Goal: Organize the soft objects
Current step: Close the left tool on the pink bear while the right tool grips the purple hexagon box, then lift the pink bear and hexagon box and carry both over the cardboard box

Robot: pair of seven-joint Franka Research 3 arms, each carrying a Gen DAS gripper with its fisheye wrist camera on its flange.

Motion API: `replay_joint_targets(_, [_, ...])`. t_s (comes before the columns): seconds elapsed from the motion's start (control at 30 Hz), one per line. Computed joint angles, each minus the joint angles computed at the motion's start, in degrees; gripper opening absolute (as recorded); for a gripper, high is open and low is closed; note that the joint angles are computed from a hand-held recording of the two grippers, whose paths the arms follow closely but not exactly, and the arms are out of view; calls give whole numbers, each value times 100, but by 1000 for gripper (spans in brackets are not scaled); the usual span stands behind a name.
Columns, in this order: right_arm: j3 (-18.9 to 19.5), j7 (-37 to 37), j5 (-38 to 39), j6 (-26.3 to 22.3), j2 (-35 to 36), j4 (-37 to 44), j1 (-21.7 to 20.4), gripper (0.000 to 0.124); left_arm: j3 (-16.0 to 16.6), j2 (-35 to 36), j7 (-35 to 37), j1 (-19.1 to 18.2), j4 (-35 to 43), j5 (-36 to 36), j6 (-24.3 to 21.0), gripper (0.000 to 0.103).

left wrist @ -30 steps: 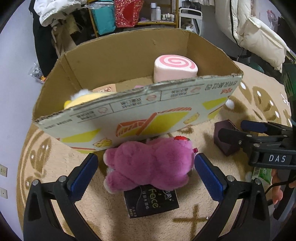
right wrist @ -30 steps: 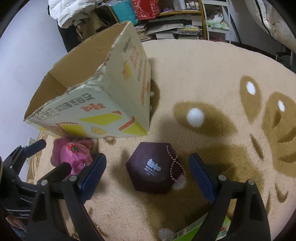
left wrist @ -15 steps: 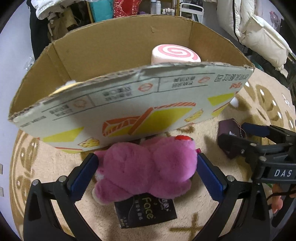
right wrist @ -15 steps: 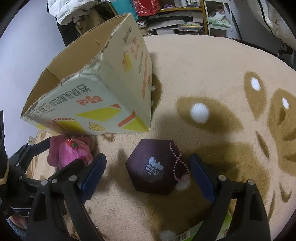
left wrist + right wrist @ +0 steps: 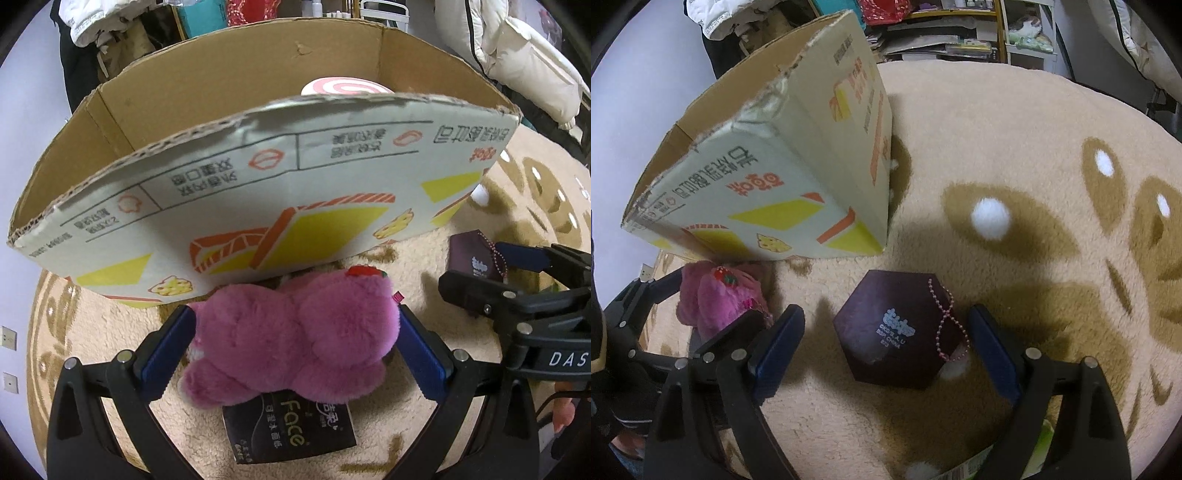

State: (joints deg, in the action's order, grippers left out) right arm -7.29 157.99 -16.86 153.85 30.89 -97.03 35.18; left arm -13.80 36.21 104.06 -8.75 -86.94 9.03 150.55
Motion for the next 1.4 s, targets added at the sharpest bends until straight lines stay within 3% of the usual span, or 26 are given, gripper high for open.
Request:
replay_joint_targets(0.33, [5,28,-141,-416,150,280,45,83,222,-188,-439,-228,-501,506,528,103])
replay_joint_targets(0.83, [45,-7,-282,-718,243,458,70,79,153,-438,-529,-182,-948,663,628,90])
replay_joint_targets(1.4, [104,185,-519,-617,-70,208,125,75,212,-784,-940,-44,-1143,480,694,85])
